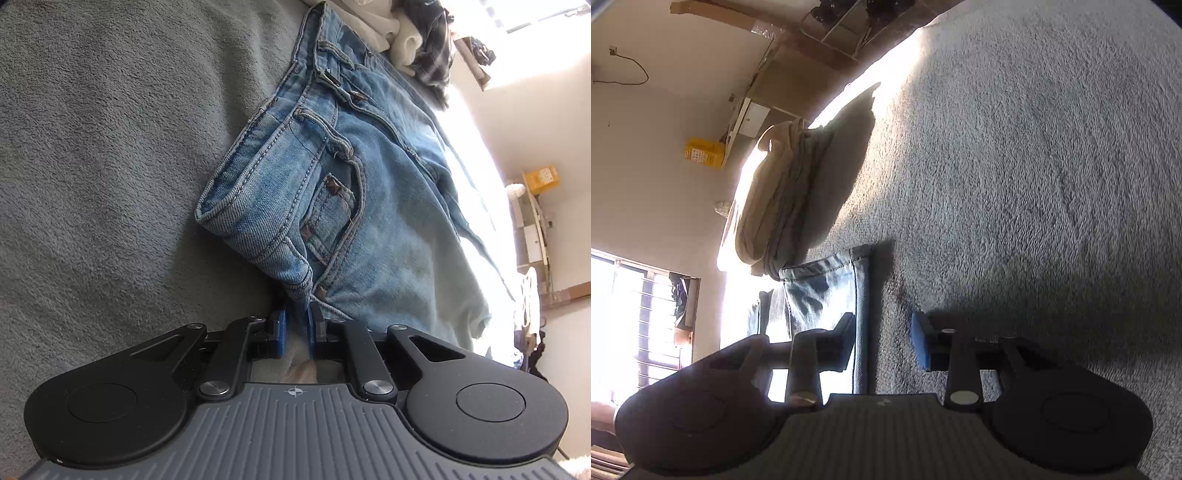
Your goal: Fold clothes
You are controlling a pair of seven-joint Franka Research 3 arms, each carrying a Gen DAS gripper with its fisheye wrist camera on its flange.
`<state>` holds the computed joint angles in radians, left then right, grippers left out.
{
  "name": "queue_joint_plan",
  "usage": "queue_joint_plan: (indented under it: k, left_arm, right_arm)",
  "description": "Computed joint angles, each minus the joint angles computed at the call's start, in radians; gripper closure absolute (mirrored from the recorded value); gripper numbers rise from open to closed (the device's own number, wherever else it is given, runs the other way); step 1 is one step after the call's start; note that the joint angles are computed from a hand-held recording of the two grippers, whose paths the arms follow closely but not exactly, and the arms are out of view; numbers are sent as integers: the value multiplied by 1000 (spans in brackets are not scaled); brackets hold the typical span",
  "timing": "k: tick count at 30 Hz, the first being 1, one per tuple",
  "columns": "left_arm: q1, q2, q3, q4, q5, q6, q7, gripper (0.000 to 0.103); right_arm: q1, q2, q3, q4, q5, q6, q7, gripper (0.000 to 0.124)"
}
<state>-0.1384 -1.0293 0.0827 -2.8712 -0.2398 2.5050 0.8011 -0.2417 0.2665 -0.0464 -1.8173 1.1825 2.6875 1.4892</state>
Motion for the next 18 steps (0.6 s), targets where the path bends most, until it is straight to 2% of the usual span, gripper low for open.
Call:
queue_joint_plan:
  k: [3, 4, 7, 10, 13, 16, 18]
  left_arm:
    - [-10, -59, 30, 29, 26, -126, 67, 80]
    - [-10, -79, 38, 38, 30, -162, 90, 80]
    - [-2, -121, 43, 53, 23, -187, 127, 80]
    - [-21, -105, 50, 65, 8, -87, 183, 79]
    - [-93, 49, 80, 127, -9, 52, 283, 79]
    - [-182, 223, 120, 215, -45, 158, 407, 79]
    - [-269, 355, 156, 289, -92, 226, 518, 79]
  right_arm:
    - [-6, -14, 10, -3, 17, -94, -11, 77]
    - [-2, -17, 9, -4, 10, -117, -12, 77]
    - [39, -47, 0, -28, -81, -109, 22, 77]
    - [73, -80, 2, -41, -134, -96, -3, 77]
    - [103, -82, 14, 11, -189, -143, -76, 77]
    - [143, -73, 41, 101, -266, -218, -245, 77]
    - [177, -59, 66, 168, -325, -272, -386, 77]
